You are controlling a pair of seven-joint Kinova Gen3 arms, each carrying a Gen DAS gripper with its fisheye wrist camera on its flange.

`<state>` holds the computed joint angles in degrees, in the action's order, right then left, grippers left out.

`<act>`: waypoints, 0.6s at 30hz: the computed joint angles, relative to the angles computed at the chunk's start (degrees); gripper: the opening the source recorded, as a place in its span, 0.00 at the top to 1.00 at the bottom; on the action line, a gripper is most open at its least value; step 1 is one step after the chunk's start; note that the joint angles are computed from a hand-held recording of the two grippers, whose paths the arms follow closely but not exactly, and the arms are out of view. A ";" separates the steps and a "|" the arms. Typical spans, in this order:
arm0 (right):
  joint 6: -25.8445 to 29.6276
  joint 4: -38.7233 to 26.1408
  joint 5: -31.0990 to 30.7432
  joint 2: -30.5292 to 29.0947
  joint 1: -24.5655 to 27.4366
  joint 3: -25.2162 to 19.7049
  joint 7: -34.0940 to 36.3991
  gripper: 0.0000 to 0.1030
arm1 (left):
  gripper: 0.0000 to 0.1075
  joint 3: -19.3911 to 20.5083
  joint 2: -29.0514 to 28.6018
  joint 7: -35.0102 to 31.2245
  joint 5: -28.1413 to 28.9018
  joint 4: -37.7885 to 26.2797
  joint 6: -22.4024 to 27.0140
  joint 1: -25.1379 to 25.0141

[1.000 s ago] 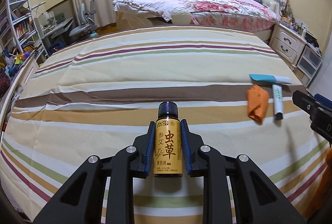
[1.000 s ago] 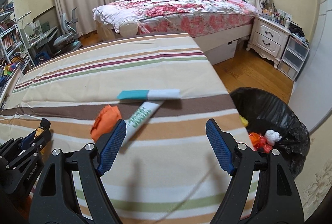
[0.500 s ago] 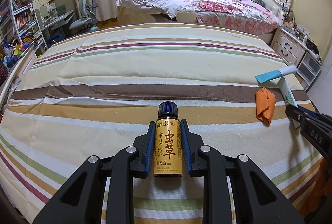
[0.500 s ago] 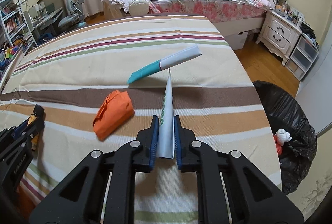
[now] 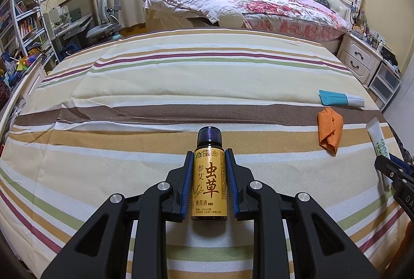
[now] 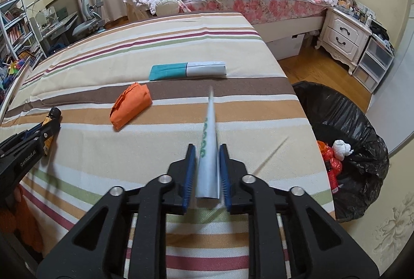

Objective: Collect trash
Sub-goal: 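Carry the held gold bottle and white-green tube over the black bin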

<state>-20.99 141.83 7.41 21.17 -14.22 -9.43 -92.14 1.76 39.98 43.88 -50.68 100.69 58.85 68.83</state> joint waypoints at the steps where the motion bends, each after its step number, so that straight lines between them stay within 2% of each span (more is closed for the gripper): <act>1: -0.16 -0.13 -0.21 0.11 -0.05 0.01 -0.19 0.65 | 0.77 0.00 -0.02 0.06 -0.02 0.07 -0.02 0.02; 4: -0.53 -0.37 0.14 0.39 0.29 -0.29 -0.75 0.64 | 0.77 0.04 0.03 -0.01 -0.01 -0.03 0.07 -0.03; 6: -0.74 -0.48 -1.50 0.57 -1.71 1.17 0.54 0.64 | 0.77 0.06 0.04 -0.06 0.00 0.00 0.14 0.00; 10: -2.06 0.12 -3.46 0.87 -3.52 2.59 2.81 0.83 | 0.77 -0.04 -0.13 0.40 -0.34 0.27 -0.20 0.07; 18: -3.02 0.66 -1.10 0.42 0.34 0.87 1.15 0.84 | 0.77 -0.01 -0.14 0.28 -0.93 -0.52 1.43 0.55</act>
